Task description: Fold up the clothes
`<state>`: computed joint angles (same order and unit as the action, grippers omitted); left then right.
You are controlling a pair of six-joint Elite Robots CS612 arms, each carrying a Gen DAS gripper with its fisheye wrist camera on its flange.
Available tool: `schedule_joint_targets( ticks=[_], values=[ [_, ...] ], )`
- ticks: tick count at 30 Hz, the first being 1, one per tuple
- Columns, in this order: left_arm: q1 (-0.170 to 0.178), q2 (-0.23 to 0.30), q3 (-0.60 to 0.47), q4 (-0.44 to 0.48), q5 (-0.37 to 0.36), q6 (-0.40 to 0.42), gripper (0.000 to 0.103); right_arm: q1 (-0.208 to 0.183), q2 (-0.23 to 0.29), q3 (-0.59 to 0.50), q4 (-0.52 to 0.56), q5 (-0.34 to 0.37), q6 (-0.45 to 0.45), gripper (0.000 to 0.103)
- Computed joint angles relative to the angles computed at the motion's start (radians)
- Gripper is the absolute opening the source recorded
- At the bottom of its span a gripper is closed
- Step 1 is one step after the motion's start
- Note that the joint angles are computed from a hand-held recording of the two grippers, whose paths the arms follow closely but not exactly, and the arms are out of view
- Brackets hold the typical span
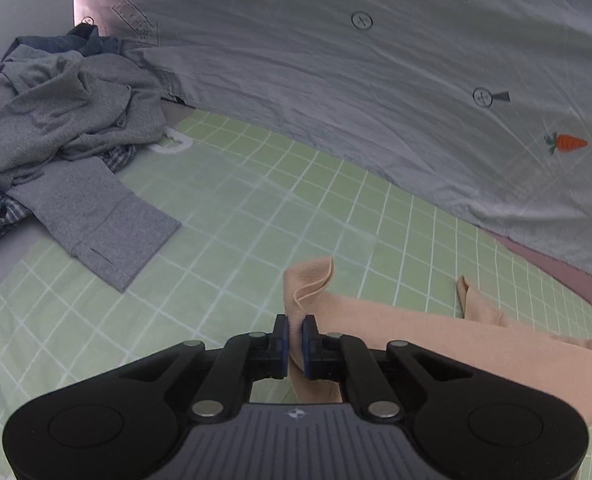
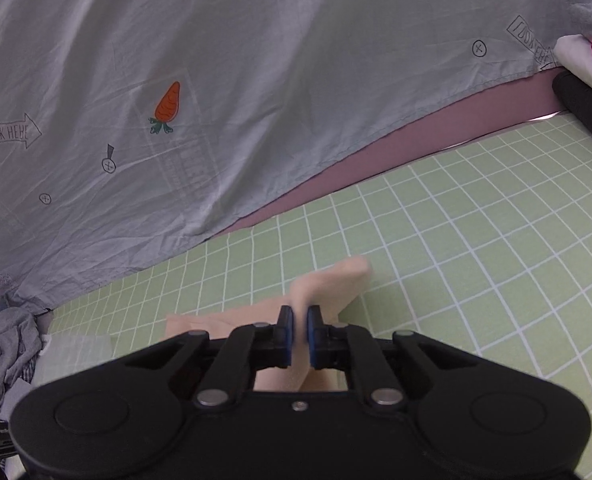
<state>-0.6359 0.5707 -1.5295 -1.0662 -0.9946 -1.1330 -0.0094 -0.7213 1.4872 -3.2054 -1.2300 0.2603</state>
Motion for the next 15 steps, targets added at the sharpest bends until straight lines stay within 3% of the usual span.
schedule_joint_targets(
  ticks=[4, 8, 11, 12, 13, 15],
  values=[
    [0.001, 0.009, -0.019, 0.068, 0.039, -0.056, 0.008, 0.004, 0.014, -0.027, -0.021, 0.062, -0.003, 0.004],
    [0.029, 0.030, -0.013, 0.126, -0.037, -0.132, 0.008, 0.035, 0.049, -0.076, 0.047, 0.072, -0.108, 0.004],
    [0.040, 0.040, -0.009, 0.148, -0.077, -0.134, 0.008, 0.049, 0.068, -0.105, 0.107, 0.042, -0.144, 0.009],
    [0.040, 0.042, -0.008, 0.146, -0.080, -0.132, 0.008, 0.054, 0.070, -0.111, 0.128, 0.018, -0.156, 0.020],
    [0.040, 0.043, -0.007, 0.144, -0.082, -0.125, 0.009, 0.056, 0.065, -0.105, 0.126, -0.004, -0.156, 0.025],
    [0.038, 0.043, -0.004, 0.145, -0.082, -0.117, 0.009, 0.053, 0.047, -0.076, 0.091, -0.018, -0.161, 0.024]
  ],
)
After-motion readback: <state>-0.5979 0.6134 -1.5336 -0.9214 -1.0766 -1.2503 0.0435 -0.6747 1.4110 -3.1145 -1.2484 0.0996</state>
